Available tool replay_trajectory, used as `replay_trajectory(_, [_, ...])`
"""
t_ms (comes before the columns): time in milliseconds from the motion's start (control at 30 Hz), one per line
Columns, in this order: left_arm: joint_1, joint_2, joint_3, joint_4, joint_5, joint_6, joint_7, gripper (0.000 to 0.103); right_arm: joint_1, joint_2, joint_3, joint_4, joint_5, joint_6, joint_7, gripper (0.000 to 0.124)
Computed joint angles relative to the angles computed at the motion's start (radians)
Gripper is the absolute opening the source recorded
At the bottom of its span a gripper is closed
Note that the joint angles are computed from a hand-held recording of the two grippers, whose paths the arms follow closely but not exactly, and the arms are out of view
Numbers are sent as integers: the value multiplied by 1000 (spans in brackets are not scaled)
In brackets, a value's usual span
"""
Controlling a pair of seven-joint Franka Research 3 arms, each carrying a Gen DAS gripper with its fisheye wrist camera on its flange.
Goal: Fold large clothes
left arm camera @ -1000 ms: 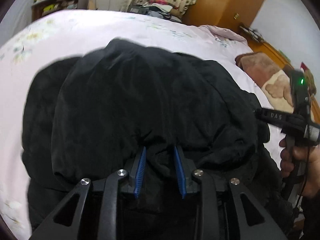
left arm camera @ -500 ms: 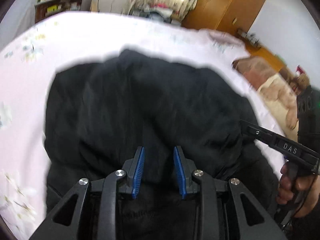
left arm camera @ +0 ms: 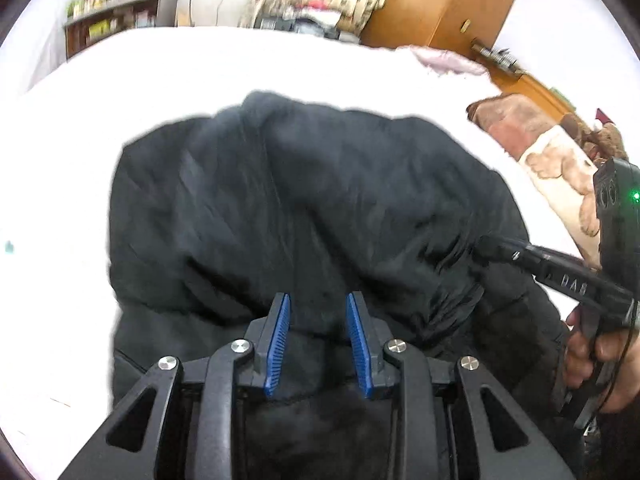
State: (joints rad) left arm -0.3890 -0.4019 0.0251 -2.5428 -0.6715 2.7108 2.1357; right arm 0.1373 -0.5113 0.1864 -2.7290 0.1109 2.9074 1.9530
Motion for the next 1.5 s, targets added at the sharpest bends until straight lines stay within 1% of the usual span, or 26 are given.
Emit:
replay_trajectory(100, [-8,51,8,78,-26,51,20,31,-91,-18,46,12,-47,41,17,10])
replay_trajectory(200, [28,184,-31,208,11,120,-27,31,-219,59,97,85,-147,60,77,10])
replay_trajectory(267, [76,282,-75,290,83,142,-103,31,-265,119,99,128,-167,68,77,10])
replay_trajectory(333, [131,366,-113,341,197,138,-216,31,-314,175,110,155,-258,58,158,10])
replay_trajectory(367, [145,390,-122,341,199,143,-208,32,-311,208,89,167,-258,48,162,10])
replay_trajectory(400, [159,417,-135,333,258,175,-241,33,-284,240,52,174,-243,44,146,10])
replay_trajectory(433, [172,425,-146,314,252,195,-224,33,-261,255,24,171,-229,43,124,9])
replay_trajectory(500, [193,429,-185,282,150,247,-133,33,-215,283,-31,146,-211,92,108,8])
replay_trajectory(533, [202,426,-200,271,141,269,-124,33,-210,274,-37,130,-221,103,126,8])
replay_trajectory(600, [218,417,-210,273,168,251,-156,33,-226,265,-24,118,-237,110,142,8])
replay_trajectory(667, [228,388,-209,274,232,210,-216,33,-214,245,-34,136,-236,54,144,9])
replay_trajectory(700, [226,356,-206,263,200,200,-193,32,-227,213,-20,144,-264,16,171,11])
replay_trajectory(733, [210,321,-194,251,133,194,-142,32,-238,180,-6,148,-299,2,195,11])
replay_trajectory(767, [179,271,-169,217,25,193,-51,32,-216,131,-18,128,-339,20,231,11])
replay_trajectory(800, [142,226,-138,190,-58,187,18,32,-229,117,-1,120,-308,48,196,11])
replay_trajectory(833, [101,179,-103,159,-139,177,86,32,-206,84,2,95,-256,78,167,11])
replay_trajectory(867, [70,138,-78,127,-186,164,123,32,-149,51,-23,70,-216,91,132,11])
replay_trajectory(967, [19,62,-46,45,-216,115,132,32,-19,30,-63,28,-133,86,65,11])
replay_trajectory(1033, [17,62,-70,14,-158,119,78,32,25,50,-59,12,-75,85,33,11])
replay_trajectory(1100, [18,97,-83,5,-104,120,10,32,7,95,-14,14,-56,71,31,11])
replay_trajectory(1167, [19,146,-94,1,-57,159,-32,32,-25,155,12,25,-97,65,57,11])
replay_trajectory(1200, [11,164,-94,1,-49,186,-30,32,-9,172,-10,26,-73,62,42,9])
replay_trajectory(1267, [9,171,-110,-14,-5,233,-65,32,70,209,-96,27,33,83,-17,7])
replay_trajectory(1300, [6,169,-113,-22,21,248,-82,32,83,220,-112,27,51,98,-28,7])
replay_trajectory(1400, [-19,176,-86,-18,43,245,-105,32,36,240,-71,33,26,103,-32,5])
replay_trajectory(1500, [1,159,-91,-9,108,205,-156,32,5,234,-36,40,-5,79,2,5])
